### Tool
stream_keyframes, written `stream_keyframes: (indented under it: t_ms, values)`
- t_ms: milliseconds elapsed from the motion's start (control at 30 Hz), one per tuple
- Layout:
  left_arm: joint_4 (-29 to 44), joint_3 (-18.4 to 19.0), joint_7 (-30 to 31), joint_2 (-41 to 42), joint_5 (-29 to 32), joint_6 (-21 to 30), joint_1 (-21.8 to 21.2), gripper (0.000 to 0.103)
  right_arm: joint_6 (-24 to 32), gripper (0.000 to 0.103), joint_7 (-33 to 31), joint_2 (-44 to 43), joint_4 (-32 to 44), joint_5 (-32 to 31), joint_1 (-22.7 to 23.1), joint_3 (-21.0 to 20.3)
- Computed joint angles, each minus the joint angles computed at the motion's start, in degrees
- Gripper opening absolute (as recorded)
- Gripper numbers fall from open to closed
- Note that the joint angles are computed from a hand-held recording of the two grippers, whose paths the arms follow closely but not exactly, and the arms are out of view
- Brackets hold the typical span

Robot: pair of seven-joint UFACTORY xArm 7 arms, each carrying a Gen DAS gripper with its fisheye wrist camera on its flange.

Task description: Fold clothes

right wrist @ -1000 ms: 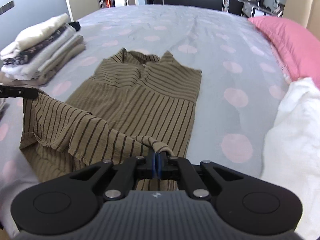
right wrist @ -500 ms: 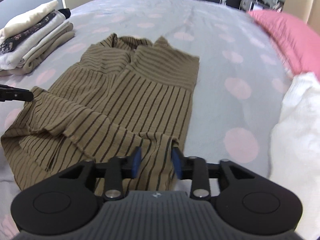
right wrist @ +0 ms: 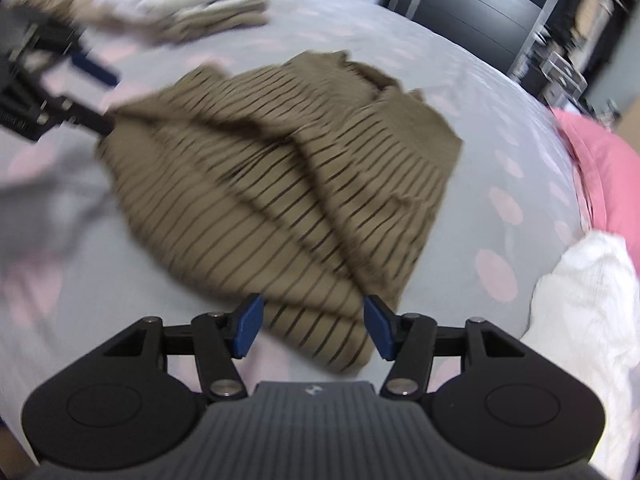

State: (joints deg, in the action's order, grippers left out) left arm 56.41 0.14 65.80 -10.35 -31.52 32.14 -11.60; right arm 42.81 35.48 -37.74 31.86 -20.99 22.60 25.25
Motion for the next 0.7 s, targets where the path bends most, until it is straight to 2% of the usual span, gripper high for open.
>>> stream_keyframes:
  t_ms: [133,233,367,533,600,700]
  values:
    - [-8.3,-1.3,4.9,-4.2,4.1,-8.2,-1.7,0.054,2.0,0.063,-1.4,2.1,-0.1,-4.4,0.4,3.9]
    - [-14.2,-1.6,8.2,-5.4,8.9,-16.3,-3.6,0.054,3.5,0.063,-2.3,4.3,0.0,-9.7,0.4,6.3]
    - [-18.8,-2.1,7.7,-3.8,17.1,-26.2,-4.1,0.054,6.5,0.063,-2.8,7.9,0.7,-18.0,0.4,8.9]
    - [-18.7,3.2,8.0,-0.3,17.1,-32.1,-10.1,0.054,7.8,0.063,-1.0,12.1,0.8,-27.0,1.3,9.0]
    - [-18.3,6.8,10.1,1.5,14.7,-34.9,-14.7,0.054,7.8,0.062,-0.3,13.5,1.0,-30.0,1.9,8.3]
    - [-17.8,15.6,12.7,2.8,10.8,-37.9,-25.1,0.053,7.7,0.061,2.1,15.2,1.3,-34.3,2.4,6.9]
